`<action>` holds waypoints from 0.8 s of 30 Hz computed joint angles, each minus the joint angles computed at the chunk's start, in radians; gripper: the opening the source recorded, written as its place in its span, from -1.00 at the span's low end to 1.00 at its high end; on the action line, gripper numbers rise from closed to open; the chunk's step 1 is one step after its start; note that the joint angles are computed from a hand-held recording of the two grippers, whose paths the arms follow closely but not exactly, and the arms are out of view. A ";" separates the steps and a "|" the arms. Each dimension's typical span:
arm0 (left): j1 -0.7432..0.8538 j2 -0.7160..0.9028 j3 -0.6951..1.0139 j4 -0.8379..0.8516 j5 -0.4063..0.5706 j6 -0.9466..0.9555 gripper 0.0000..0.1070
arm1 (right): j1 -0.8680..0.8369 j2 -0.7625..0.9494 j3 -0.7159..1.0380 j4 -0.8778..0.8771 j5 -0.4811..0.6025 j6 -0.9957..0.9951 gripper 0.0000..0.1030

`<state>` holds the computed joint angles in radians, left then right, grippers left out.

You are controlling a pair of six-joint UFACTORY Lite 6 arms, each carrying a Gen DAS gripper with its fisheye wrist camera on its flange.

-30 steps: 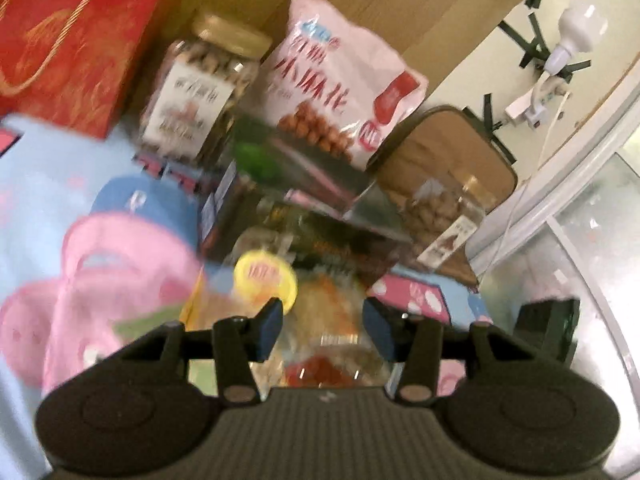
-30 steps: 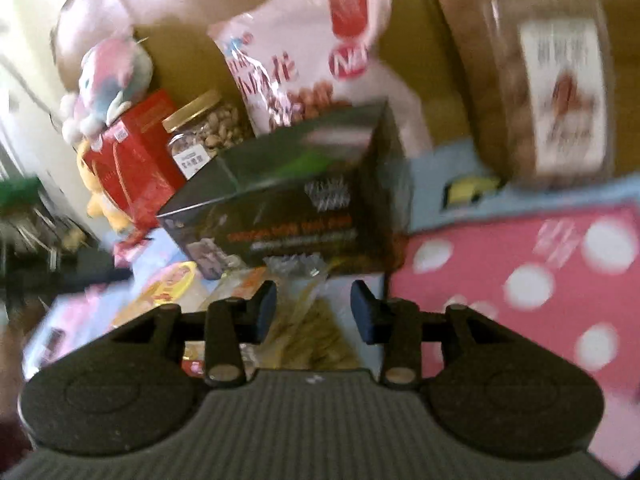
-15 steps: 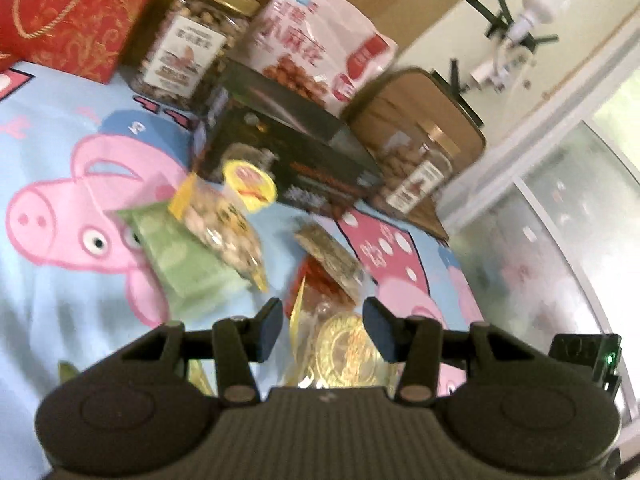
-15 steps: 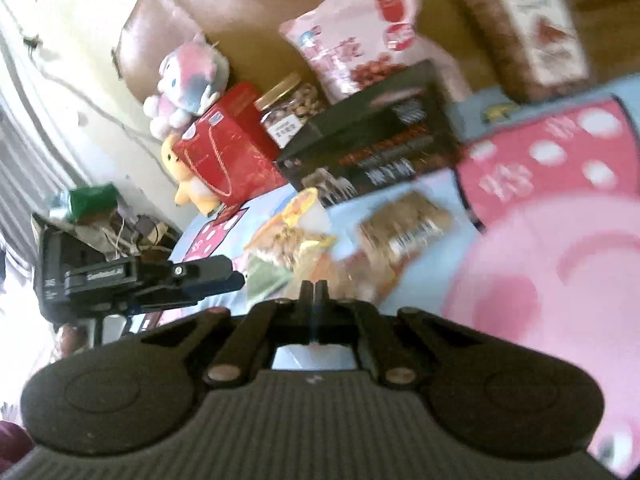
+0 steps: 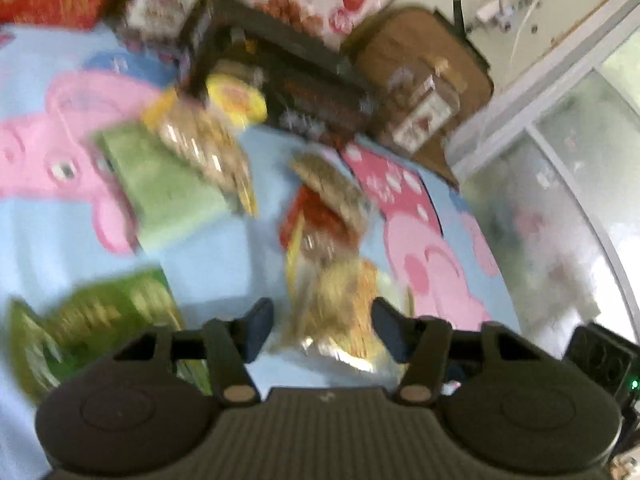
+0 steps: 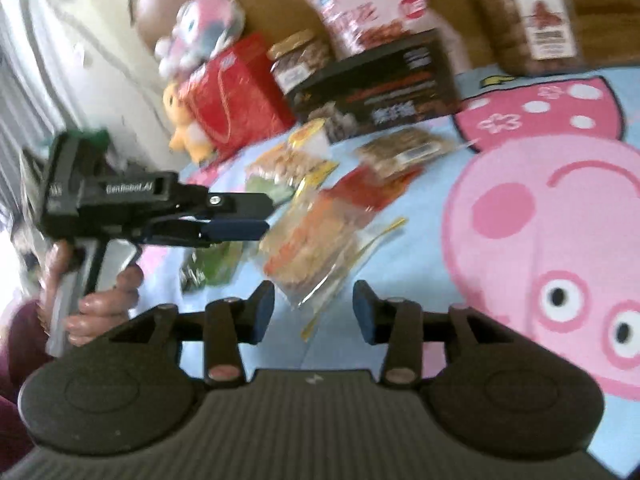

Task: Organize snacks
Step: 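Grasp the clear sesame snack bag with the right gripper and drop it into the dark box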

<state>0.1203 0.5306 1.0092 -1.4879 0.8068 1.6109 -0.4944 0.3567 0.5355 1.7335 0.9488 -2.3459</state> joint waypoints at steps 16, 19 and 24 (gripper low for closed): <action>-0.077 -0.111 0.214 -0.011 -0.050 -0.085 -0.38 | 0.175 -0.103 0.081 0.383 -0.026 -0.289 -0.57; -0.127 0.000 0.421 0.020 -0.109 -0.172 -0.38 | 0.215 -0.018 0.231 0.449 -0.047 -0.314 -0.57; -0.170 0.254 0.813 0.159 -0.177 -0.388 -0.38 | 0.257 0.209 0.580 0.427 -0.129 -0.196 -0.56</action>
